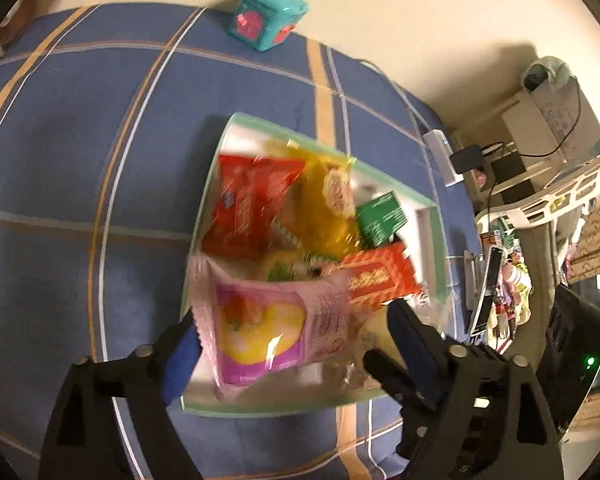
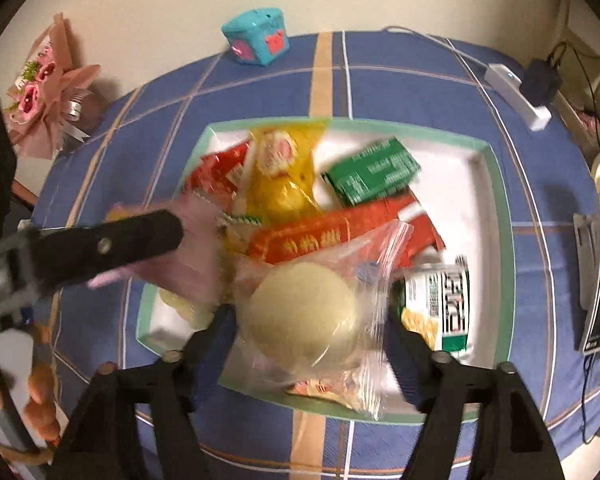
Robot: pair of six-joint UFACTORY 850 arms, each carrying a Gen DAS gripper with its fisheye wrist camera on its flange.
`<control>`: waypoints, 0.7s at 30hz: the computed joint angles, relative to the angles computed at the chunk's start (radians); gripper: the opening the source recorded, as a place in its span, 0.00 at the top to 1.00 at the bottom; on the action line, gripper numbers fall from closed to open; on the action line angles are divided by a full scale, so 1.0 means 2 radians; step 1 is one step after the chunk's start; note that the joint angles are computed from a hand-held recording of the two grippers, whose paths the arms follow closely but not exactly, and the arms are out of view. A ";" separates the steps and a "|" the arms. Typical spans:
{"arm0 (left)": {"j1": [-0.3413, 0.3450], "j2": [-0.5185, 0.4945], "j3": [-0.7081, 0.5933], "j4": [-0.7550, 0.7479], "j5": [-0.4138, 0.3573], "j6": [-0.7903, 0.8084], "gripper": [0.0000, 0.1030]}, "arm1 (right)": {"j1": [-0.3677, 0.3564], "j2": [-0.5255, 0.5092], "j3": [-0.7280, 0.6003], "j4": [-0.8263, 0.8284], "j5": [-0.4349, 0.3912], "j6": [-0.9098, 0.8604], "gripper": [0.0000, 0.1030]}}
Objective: Organize snacks
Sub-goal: 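Carry both snacks over the tray and open both grippers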
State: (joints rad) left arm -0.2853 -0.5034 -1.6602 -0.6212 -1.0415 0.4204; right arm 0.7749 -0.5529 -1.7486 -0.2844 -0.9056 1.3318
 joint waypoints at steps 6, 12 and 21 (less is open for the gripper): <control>0.019 0.064 0.077 0.027 0.071 -0.010 0.00 | 0.021 0.017 0.026 -0.031 -0.009 0.049 0.00; 0.022 0.110 0.131 0.126 0.139 -0.063 0.00 | 0.043 0.013 0.017 -0.050 -0.029 0.074 0.00; 0.013 0.149 0.162 0.230 0.191 -0.137 0.00 | 0.064 0.003 -0.006 -0.076 -0.055 0.103 0.00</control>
